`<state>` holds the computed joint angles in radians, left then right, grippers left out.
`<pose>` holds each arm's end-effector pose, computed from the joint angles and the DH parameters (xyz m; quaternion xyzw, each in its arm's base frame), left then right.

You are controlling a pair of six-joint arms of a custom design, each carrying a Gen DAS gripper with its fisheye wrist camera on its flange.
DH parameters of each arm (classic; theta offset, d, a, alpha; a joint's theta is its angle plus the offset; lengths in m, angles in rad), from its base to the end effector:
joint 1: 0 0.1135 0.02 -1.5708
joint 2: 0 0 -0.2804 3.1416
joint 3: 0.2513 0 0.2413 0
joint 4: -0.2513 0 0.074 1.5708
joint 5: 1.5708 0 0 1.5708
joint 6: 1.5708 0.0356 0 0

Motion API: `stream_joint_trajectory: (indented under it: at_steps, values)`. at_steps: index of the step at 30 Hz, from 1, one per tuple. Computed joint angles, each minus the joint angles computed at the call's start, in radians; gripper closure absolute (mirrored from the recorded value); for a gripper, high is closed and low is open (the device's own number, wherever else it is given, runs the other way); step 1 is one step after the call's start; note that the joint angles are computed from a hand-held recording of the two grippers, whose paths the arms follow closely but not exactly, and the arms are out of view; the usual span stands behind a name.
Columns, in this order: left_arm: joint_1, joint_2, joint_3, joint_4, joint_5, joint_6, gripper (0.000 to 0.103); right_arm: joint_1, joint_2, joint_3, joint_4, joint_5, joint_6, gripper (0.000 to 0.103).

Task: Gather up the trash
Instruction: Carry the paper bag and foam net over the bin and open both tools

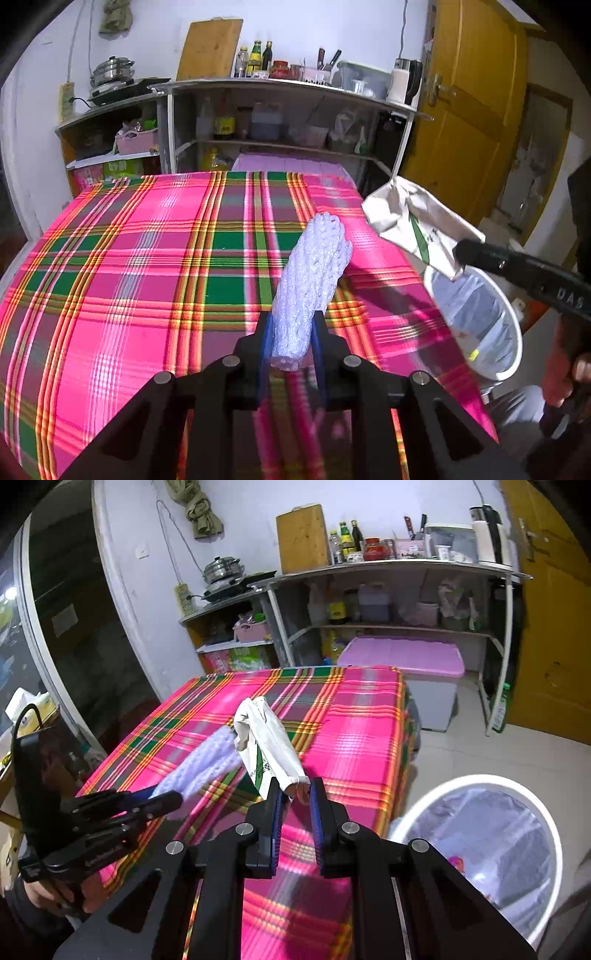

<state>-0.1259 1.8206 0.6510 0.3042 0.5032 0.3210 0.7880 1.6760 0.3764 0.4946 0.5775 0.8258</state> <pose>0.2995 -0.0552 0.1134 0.2853 0.8672 -0.1999 0.3557 0.1843 0.1577 0.1084 0.1232 0.8870 0.0759 0.4385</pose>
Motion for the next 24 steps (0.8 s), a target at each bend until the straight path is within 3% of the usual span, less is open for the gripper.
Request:
stream_joint_trajectory:
  at_steps: [9,24]
  values:
    - [-0.062,-0.167,-0.131,0.008,-0.001,-0.053,0.082,0.126,-0.137,-0.087,-0.131,0.123,0.155,0.088]
    - [-0.297,-0.309,-0.23,0.033,-0.083,-0.142,0.082,0.343,-0.342,-0.183,-0.517,0.302,0.557,0.088]
